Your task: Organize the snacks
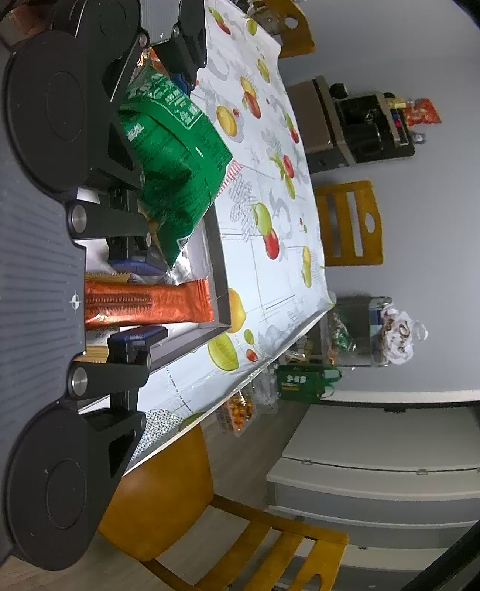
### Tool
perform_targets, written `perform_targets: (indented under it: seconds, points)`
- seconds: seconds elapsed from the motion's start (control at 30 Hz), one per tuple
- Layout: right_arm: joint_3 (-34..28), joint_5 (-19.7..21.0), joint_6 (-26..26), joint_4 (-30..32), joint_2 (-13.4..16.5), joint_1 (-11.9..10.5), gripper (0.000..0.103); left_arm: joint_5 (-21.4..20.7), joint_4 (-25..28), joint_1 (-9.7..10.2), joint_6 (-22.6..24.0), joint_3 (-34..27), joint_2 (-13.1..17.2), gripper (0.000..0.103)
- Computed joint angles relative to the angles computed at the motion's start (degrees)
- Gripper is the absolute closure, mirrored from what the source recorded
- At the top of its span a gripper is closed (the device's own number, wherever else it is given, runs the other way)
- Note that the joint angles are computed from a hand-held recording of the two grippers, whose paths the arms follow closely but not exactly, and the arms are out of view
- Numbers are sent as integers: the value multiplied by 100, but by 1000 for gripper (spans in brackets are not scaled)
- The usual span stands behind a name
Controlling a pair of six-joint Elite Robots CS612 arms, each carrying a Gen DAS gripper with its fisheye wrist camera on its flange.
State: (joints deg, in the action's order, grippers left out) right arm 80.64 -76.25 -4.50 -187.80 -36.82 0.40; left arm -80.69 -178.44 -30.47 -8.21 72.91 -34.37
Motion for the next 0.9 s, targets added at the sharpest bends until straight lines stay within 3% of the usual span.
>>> perform_targets:
  seconds: [0.1,0.57,0.9]
  points:
    - [50,9,23,-109,-30,-2,54,-14,-39,0,6,46,-33,11]
    - [306,-55,105,-368,-212,53,34,-130,-473,2,66,452,-274,10]
    - [520,115,181,-694,-400,131,23,-241,-1182,53,57,1141,-647,9]
